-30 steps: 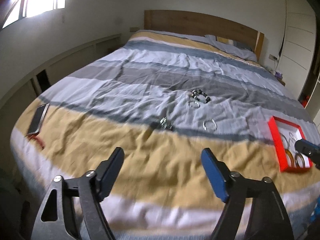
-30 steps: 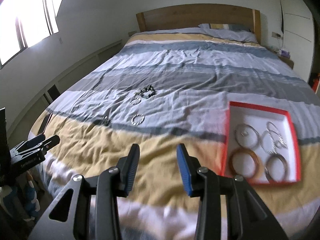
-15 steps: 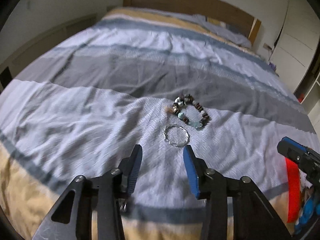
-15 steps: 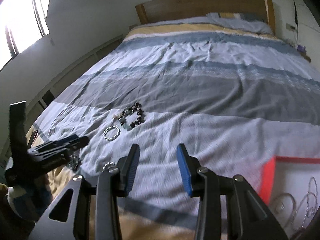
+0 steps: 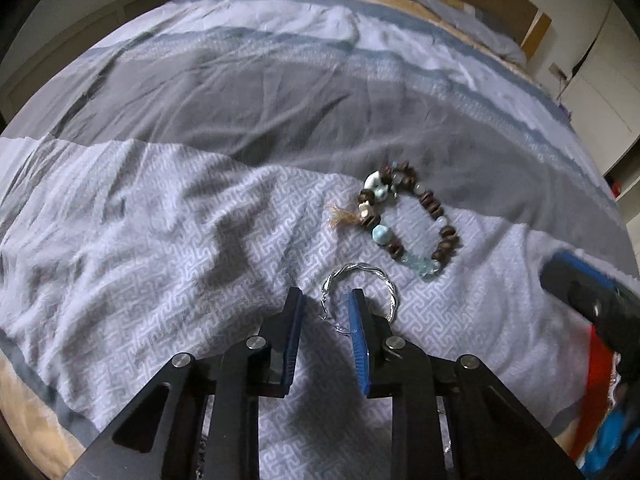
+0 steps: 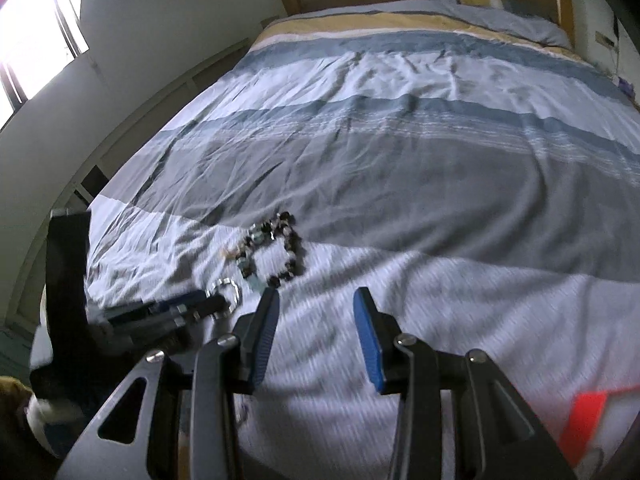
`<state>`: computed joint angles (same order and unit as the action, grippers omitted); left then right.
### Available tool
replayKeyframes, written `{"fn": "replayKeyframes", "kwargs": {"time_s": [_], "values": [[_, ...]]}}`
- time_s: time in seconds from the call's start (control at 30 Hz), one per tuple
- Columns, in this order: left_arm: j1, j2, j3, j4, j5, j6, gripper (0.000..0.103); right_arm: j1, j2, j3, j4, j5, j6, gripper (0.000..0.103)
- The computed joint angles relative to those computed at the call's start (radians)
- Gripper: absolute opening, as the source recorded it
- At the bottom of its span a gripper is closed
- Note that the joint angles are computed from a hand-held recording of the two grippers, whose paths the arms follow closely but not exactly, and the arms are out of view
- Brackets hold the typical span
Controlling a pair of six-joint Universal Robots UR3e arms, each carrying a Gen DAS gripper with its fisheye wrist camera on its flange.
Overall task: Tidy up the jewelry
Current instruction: 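Grasp the twisted silver ring with the left tool while the right tool grasps the beaded bracelet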
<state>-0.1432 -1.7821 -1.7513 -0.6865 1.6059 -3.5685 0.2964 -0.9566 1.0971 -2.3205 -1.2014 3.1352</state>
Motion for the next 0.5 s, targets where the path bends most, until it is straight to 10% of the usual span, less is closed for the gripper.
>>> {"fn": "replayKeyframes", "kwargs": {"time_s": [0.5], "values": [[0.06, 0.077, -0.033, -0.013, 0.017, 0.042, 0.004, 0.113, 0.538, -0.841, 0.374, -0.099, 0.031, 0.027]]}}
